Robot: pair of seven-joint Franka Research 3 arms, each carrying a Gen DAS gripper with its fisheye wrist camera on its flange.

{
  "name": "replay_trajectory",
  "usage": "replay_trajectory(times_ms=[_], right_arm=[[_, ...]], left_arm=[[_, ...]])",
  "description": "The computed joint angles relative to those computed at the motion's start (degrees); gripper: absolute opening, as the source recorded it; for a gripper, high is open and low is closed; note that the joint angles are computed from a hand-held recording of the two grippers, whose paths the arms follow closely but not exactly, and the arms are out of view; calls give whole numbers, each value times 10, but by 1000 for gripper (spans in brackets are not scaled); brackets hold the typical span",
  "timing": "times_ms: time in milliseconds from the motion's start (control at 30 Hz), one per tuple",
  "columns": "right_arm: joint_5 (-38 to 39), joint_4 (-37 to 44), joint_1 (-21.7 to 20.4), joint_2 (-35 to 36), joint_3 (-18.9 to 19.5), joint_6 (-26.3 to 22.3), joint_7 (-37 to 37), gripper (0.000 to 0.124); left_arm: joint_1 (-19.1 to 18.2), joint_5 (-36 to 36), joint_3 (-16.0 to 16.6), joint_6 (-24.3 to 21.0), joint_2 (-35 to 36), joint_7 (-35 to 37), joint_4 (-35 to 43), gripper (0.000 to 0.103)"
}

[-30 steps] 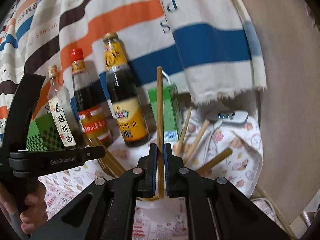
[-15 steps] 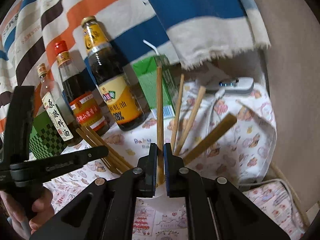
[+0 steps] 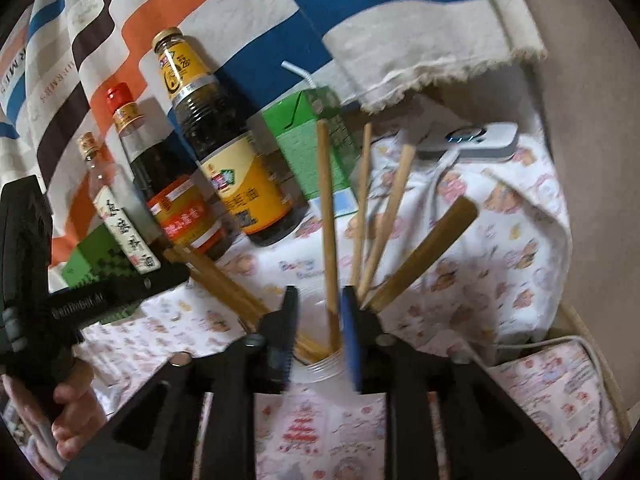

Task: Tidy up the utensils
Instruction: 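Open both tools to release the chopstick and fork into the cup, then move both open tools over the last loose chopsticks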

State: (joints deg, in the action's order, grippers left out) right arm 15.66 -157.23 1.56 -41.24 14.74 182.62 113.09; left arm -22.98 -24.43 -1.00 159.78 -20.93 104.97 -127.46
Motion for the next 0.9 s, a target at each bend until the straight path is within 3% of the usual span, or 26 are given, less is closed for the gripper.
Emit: replay_trajectory(times_ms=[67,167,233,367,500,633,800,900], right_arm=[[-3,1,-5,-5,6,-9,1,28],[-7,4,-1,-10,3,-21,1,41],[-10,7,17,-9,-9,-23,-7,50],[-19,10,10,-16,11,-24,-5,59],[-26,15,0,-17,35,-25,7,61],[-38,19,-21,-23,64,-26,23,62],[-54,21,-37,-31,84,-25,37,64],[-63,23,-50,-35,102,-28,49,64]], left_arm=[[8,13,-5,13,-13,-2,-9,32],[38,71,-27,60,-42,-37,-42,44],[46,98,-29,86,-63,-57,-67,45],[41,127,-7,126,-112,-71,-126,50],[34,151,24,127,-150,-87,-166,58],[70,197,24,150,-195,-108,-223,71],[57,223,80,169,-234,-120,-271,85],[75,242,85,181,-228,-139,-282,95]])
